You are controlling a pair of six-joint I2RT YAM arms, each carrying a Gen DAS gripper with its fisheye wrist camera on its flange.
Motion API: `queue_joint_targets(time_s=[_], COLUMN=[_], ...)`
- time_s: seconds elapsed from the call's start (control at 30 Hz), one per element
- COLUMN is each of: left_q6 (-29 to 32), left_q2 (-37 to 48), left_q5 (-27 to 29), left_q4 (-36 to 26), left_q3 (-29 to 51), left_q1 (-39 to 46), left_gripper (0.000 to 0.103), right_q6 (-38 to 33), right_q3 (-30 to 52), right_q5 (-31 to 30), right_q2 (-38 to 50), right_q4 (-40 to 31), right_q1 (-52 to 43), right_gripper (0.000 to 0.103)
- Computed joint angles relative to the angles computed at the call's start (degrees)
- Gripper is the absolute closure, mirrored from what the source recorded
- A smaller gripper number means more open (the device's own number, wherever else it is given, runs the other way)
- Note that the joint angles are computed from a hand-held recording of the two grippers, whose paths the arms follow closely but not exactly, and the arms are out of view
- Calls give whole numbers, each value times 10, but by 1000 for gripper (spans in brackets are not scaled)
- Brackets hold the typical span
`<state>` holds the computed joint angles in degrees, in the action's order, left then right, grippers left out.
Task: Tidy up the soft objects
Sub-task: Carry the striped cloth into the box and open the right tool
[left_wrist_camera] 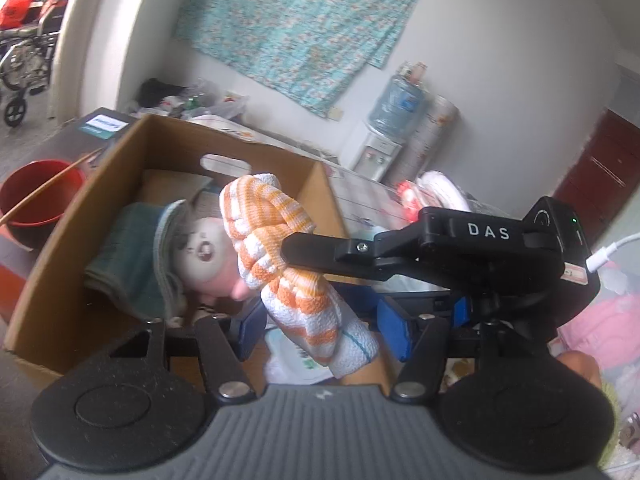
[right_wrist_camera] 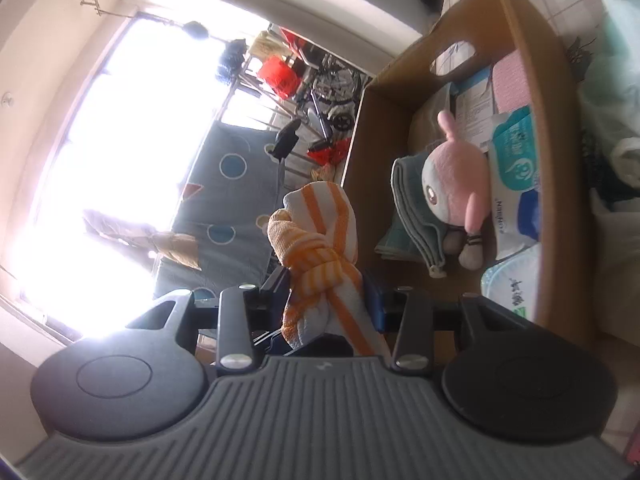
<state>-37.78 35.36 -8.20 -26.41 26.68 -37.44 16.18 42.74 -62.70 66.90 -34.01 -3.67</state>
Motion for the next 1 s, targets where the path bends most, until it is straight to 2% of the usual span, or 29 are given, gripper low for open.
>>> queue_joint_targets(time_s=[0.03, 0.1, 0.23, 0.33, 0.4, 0.5, 0.67, 0.77, 0.87, 1.0], left_q6=[4, 18, 79, 137, 166, 183, 179, 161, 133, 87], left_q2=[-21, -56, -108, -130, -133, -112, -127, -133, -144, -133], left_q5=[8, 24, 77, 158, 205, 237, 257, 240, 206, 128], left_q4=[-20, -50, -115, -144, -151, -136, -137, -129, -118, -93], left_q3=[-6, -16, -10, -8, -9, -11, -29, -32, -32, -25], left_q1=[33, 89, 231, 366, 436, 480, 490, 456, 397, 273], left_gripper=[41, 41, 41, 40, 40, 39, 39, 37, 32, 24], right_q6=[53, 121, 193, 206, 205, 203, 202, 191, 178, 134], right_q3=[-3, 3, 32, 60, 75, 83, 78, 58, 21, -29], right_q5=[39, 76, 147, 195, 203, 202, 206, 197, 177, 132], right_q2=[12, 56, 147, 199, 228, 250, 235, 196, 129, 1], right_q4=[58, 124, 197, 197, 182, 172, 171, 181, 195, 153], right_q1=[53, 117, 206, 254, 273, 289, 289, 268, 232, 147], right_gripper=[64, 64, 63, 62, 61, 61, 58, 55, 49, 43])
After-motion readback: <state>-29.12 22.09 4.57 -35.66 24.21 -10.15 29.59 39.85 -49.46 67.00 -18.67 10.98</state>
